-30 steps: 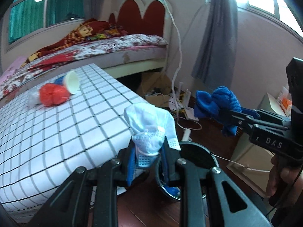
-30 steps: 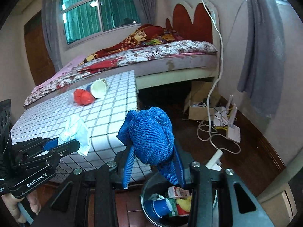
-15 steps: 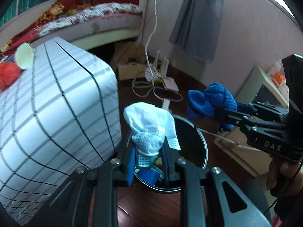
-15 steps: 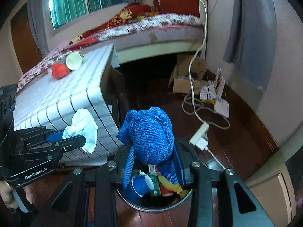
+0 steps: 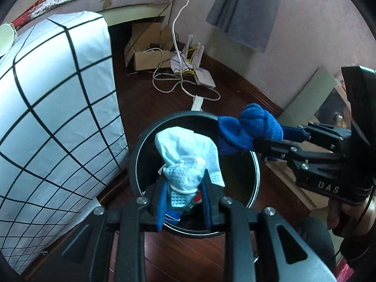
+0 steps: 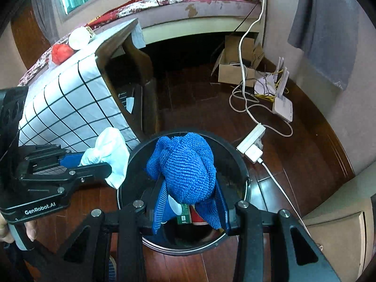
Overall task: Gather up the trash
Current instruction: 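Open both tools to drop the tissue and knit cloth into the bin, then move both tools back over the table toward the remaining items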
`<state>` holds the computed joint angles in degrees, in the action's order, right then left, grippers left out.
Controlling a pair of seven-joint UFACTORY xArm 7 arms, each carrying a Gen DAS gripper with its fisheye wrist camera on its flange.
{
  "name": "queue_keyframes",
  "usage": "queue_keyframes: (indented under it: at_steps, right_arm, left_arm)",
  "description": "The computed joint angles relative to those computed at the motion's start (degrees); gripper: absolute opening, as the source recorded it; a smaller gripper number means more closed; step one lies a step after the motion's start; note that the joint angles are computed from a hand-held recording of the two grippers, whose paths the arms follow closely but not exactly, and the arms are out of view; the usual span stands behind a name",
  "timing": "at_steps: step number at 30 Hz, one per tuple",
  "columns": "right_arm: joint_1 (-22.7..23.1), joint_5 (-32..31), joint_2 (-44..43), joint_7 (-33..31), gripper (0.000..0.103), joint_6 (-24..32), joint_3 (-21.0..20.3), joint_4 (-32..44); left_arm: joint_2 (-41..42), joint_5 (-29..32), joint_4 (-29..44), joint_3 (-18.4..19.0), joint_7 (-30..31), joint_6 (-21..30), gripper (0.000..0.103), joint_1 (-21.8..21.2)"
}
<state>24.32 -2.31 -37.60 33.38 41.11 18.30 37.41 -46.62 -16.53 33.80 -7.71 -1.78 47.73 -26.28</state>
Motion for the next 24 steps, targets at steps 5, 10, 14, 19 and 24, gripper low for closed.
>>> queue_keyframes:
  at_steps: [5,10,14,19,24]
  right_arm:
    - [1.03,1.07,0.48,-1.53,0.041,0.33,-1.03,-0.30]
    - [2.30,3.25,2.56,-4.66,0.047,-0.28,-2.88,-1.12]
    - [-0.28,0.88,4.08,-2.38,0.093,2.87,-1.36,-1.94]
    - [-0.46,-0.23,2.14,0.69,0.100,4.33,-0.05,-2.33]
    - [-0.98,-1.80,0.98,3.79,0.102,4.29,1.20,-1.35]
  left_arm:
    - [1.05,0.00,0.13,0.10,-0.01,-0.57,0.027,0.05]
    - [1.74,1.24,-0.54,-1.03,-1.52,-0.99,0.090,1.52]
    - [0.10,3.80,-1.83,-1.51,-2.42,0.21,0.102,2.32]
    - [-3.30,6.35,-3.36,-1.75,-4.37,0.72,0.102,4.04]
    - [-6.50,8.05,-3.73,-1.44,-6.22,1.60,0.102,5.62]
